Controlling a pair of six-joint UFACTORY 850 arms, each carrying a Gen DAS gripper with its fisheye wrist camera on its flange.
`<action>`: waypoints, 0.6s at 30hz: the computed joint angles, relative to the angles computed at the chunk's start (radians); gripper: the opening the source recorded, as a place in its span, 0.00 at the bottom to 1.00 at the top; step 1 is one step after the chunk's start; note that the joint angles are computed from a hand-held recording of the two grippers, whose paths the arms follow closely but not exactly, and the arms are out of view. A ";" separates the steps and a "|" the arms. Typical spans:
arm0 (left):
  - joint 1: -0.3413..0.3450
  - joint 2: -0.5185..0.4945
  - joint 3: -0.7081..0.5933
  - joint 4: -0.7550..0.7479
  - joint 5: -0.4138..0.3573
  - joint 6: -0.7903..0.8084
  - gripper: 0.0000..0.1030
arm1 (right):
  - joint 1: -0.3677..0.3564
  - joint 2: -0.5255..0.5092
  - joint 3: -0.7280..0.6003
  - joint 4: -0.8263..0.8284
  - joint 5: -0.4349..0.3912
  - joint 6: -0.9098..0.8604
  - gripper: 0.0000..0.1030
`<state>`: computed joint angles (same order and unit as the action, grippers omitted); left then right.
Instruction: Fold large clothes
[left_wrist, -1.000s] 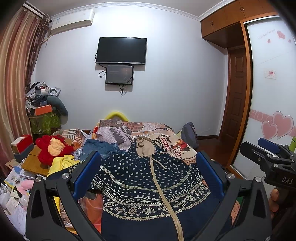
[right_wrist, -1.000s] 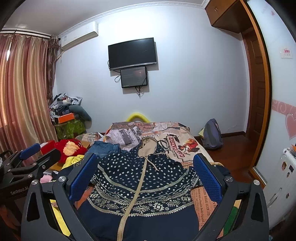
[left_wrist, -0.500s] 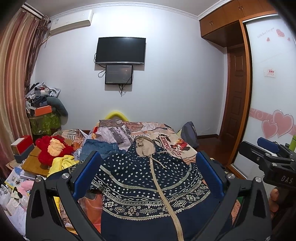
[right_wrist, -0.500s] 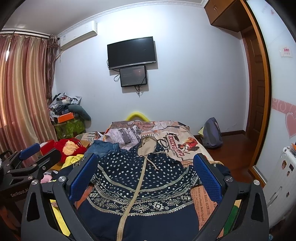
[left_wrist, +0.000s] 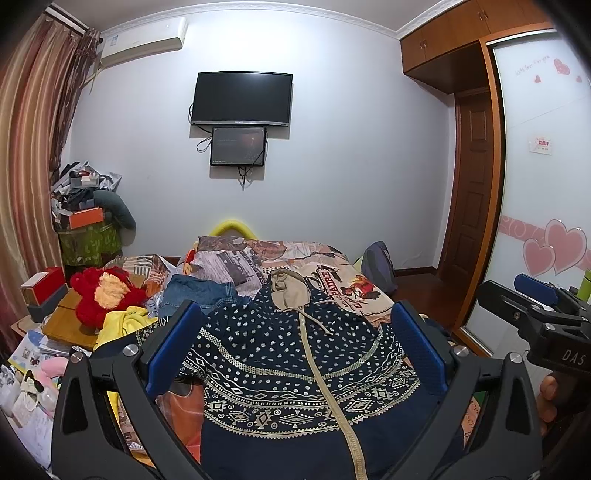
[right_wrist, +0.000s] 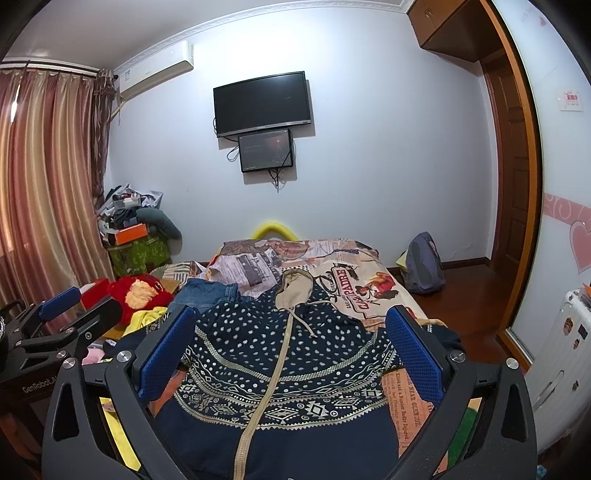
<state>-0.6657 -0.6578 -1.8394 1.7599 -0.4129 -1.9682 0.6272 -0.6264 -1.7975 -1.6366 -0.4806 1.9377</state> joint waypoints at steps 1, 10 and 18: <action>0.000 0.000 0.001 0.001 0.000 -0.002 1.00 | 0.000 0.000 -0.001 0.001 0.000 -0.002 0.99; 0.007 -0.011 -0.016 -0.028 0.010 0.022 1.00 | -0.002 -0.014 -0.025 0.042 0.005 -0.048 0.99; 0.024 -0.038 -0.055 -0.116 0.028 0.097 1.00 | -0.008 -0.041 -0.067 0.107 0.014 -0.117 0.99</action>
<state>-0.6414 -0.6954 -1.8941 1.6438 -0.3846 -1.8714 0.6195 -0.6675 -1.8644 -1.5297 -0.4664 1.8209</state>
